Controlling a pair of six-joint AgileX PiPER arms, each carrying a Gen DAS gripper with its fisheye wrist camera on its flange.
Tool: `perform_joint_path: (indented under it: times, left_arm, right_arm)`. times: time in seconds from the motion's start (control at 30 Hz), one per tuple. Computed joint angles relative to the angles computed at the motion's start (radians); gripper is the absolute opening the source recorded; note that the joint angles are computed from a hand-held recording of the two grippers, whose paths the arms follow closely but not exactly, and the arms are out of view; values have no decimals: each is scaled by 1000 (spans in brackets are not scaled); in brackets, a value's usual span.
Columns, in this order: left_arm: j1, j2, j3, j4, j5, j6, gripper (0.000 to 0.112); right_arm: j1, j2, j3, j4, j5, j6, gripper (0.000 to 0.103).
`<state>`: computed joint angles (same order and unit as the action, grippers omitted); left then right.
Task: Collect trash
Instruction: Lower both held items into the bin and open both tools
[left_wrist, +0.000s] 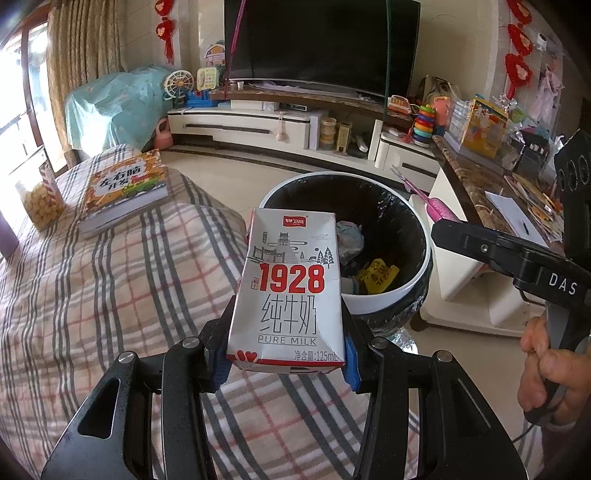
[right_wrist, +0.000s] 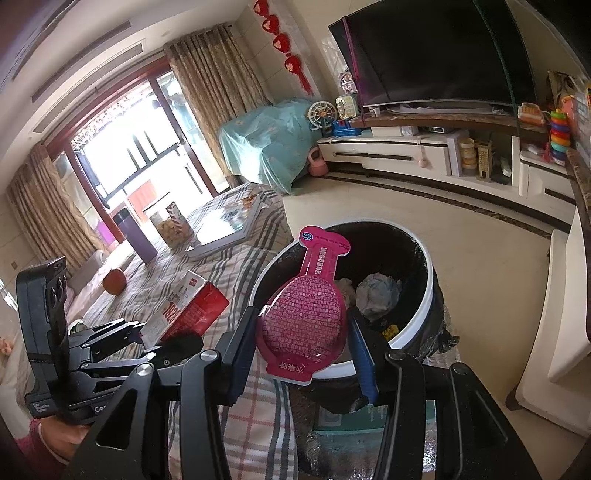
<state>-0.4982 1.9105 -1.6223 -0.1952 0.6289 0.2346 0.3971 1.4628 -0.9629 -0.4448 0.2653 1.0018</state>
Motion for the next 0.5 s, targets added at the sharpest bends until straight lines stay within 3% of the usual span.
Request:
perform_joint_path:
  times: [0.5]
  left_arm:
    - [-26, 48, -86, 40, 33, -33, 46]
  right_arm:
    - [-51, 21, -26, 130, 0, -160, 48]
